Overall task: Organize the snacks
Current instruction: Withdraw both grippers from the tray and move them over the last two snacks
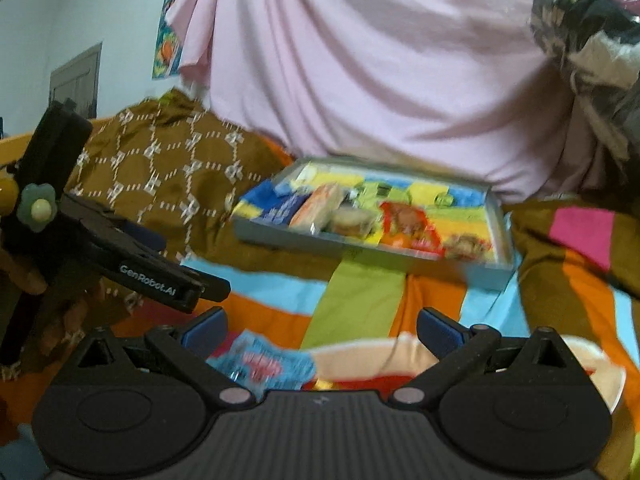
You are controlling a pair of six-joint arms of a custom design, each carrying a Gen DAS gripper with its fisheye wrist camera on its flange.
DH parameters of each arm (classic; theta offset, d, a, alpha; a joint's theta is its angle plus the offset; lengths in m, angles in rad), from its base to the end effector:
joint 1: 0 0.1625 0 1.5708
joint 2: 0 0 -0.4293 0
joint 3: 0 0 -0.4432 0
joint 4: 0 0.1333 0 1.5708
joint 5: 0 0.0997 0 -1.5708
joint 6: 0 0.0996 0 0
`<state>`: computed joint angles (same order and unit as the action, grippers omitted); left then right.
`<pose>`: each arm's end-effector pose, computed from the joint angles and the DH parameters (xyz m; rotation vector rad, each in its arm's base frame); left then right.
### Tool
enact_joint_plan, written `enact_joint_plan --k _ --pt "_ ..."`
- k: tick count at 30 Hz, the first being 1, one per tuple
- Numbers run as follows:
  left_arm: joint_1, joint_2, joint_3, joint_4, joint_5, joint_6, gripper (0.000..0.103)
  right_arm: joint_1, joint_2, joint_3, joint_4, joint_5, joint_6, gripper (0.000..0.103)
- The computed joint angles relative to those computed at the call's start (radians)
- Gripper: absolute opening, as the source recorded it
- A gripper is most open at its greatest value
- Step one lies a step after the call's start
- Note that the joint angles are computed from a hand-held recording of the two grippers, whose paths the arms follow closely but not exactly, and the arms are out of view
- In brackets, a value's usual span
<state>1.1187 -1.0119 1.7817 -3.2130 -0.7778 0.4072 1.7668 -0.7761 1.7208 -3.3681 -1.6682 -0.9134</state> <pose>-0.1061 -0.6861 0.2494 0.5201 2.1540 -1.0340 0.2588 -0.6687 0.1139 1.3005 -2.2066 1.0451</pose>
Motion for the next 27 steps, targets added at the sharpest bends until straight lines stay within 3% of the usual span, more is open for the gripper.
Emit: enact_joint_plan --k 9,27 --pt "0.002 -0.044 0.076 0.050 -0.060 0.079 0.102 -0.010 -0.029 0.044 0.085 -0.051 -0.015 0.103" --pt "0.013 -0.064 0.112 0.090 -0.068 0.133 0.102 -0.018 -0.039 0.063 0.173 -0.140 -0.014 0.103"
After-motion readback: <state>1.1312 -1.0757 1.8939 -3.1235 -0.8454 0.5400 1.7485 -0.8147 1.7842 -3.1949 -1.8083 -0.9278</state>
